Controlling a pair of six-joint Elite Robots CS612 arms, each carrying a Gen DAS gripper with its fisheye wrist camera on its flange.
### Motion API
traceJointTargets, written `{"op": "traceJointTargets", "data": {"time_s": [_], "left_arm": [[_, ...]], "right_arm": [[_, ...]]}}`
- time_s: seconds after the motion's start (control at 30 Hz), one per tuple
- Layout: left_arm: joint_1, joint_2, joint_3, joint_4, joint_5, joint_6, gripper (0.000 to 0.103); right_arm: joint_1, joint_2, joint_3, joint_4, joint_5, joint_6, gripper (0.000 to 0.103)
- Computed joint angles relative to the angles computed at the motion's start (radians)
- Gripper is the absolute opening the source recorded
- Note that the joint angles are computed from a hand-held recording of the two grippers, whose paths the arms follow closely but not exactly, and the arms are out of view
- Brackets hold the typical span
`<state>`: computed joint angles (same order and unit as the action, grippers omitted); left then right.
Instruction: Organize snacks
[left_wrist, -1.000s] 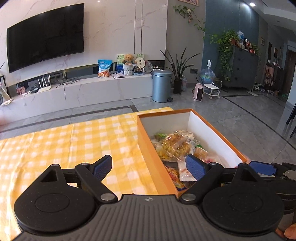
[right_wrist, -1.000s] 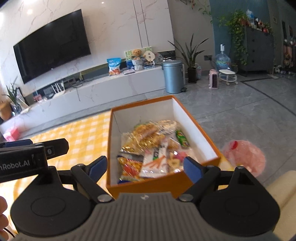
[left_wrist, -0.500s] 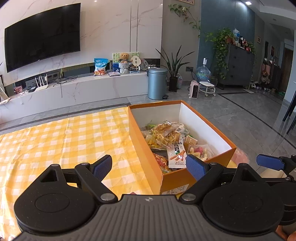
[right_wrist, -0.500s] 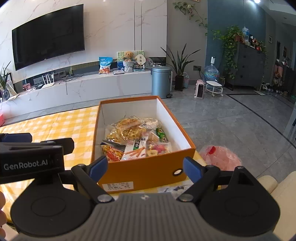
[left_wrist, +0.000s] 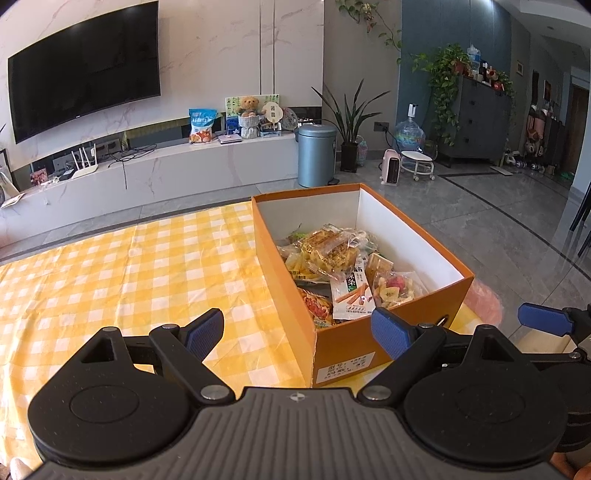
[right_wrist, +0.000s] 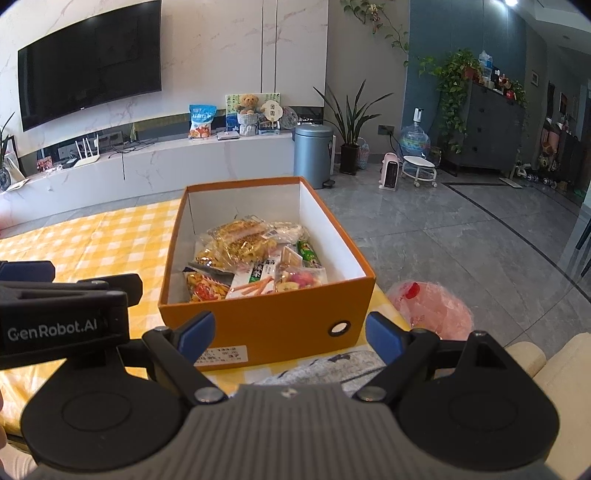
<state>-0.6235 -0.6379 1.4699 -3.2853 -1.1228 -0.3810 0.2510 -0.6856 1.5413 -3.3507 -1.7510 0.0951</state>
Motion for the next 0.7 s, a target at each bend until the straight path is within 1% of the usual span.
{"op": "traceJointTargets", "data": {"time_s": [0.2, 0.4, 0.7], "left_arm": [[-0.003, 0.003, -0.003, 0.002, 0.010, 0.006, 0.103], [-0.002, -0.001, -0.005, 0.038, 0.010, -0.017, 0.103], [0.000, -0.005, -0.003, 0.052, 0.003, -0.044, 0.103]], "right_arm": [[0.000, 0.000, -0.001, 0.015, 0.003, 0.017, 0.087], [0.002, 0.002, -0.004, 0.024, -0.003, 0.012, 0.086], [0.003, 0.003, -0.006, 0.032, -0.005, 0.015, 0.085]]}}
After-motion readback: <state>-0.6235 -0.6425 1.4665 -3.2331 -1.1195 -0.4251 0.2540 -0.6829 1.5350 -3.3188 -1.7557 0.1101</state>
